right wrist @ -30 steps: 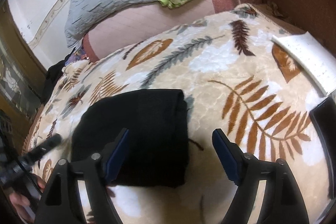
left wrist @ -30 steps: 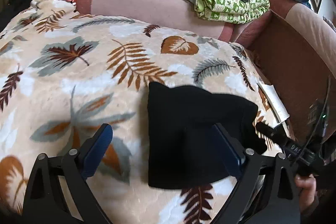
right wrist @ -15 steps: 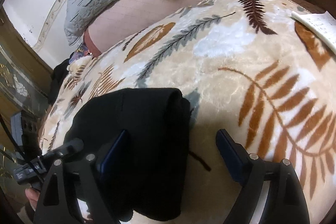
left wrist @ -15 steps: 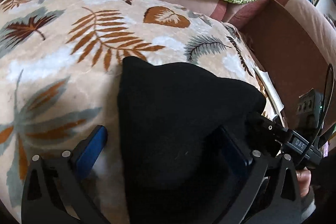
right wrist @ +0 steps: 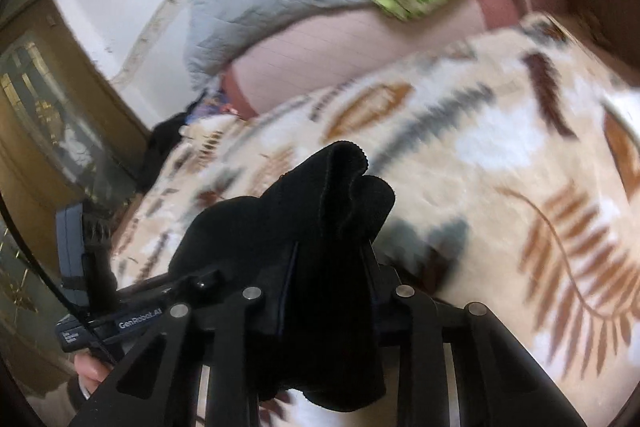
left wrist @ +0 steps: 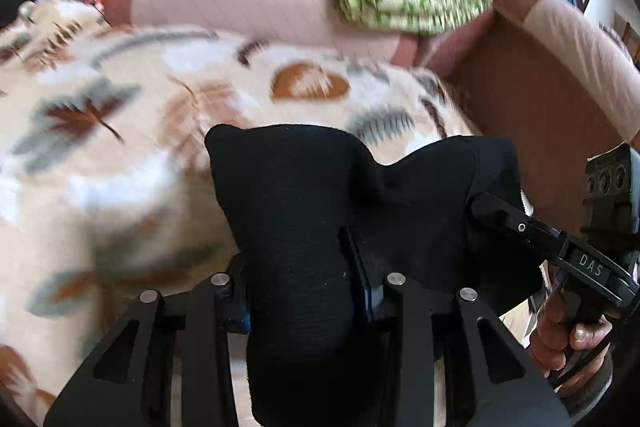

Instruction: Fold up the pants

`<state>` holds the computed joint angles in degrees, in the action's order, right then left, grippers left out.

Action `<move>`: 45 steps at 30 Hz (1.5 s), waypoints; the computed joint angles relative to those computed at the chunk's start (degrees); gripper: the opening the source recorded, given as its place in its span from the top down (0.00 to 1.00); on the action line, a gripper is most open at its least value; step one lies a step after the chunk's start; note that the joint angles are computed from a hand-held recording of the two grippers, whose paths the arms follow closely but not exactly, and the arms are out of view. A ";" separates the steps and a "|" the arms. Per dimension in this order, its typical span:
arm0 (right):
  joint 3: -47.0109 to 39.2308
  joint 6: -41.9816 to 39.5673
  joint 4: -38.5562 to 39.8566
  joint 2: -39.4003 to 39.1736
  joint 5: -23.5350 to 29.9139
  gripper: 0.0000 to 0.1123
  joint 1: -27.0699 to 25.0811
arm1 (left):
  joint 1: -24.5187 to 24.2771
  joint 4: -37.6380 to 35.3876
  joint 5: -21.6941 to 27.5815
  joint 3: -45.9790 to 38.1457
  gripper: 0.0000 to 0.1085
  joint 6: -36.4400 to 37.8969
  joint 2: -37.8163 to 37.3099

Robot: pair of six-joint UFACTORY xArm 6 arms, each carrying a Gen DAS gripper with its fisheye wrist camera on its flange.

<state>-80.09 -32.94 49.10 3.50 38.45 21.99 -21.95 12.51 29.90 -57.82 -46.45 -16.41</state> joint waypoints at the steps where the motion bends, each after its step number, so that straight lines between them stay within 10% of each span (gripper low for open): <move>1: -0.97 -0.09 0.38 0.47 0.17 0.75 0.44 | 0.85 -0.59 0.51 0.25 0.68 1.09 -1.30; 12: -20.47 9.27 -4.06 19.60 3.18 0.73 10.22 | 13.63 -1.32 10.56 7.18 0.64 6.98 -9.43; 16: -21.47 17.80 -12.94 22.59 1.80 0.61 10.72 | 16.93 -4.52 9.14 12.08 0.38 4.85 -12.22; 22: -15.17 12.91 -12.49 14.06 -3.68 0.58 11.33 | 15.80 6.60 9.69 9.04 0.39 -3.08 -14.06; 34: -25.15 15.42 -20.33 25.37 -2.25 0.64 14.70 | 12.88 15.82 12.62 0.52 0.29 -3.01 -0.10; 39: -29.56 15.00 -24.42 27.56 -0.04 0.60 15.08 | 14.94 12.70 9.16 1.58 0.23 -2.60 0.14; 45: -15.58 8.18 -18.67 15.54 -2.62 0.59 14.77 | 14.38 10.02 11.32 3.76 0.23 -3.39 -5.03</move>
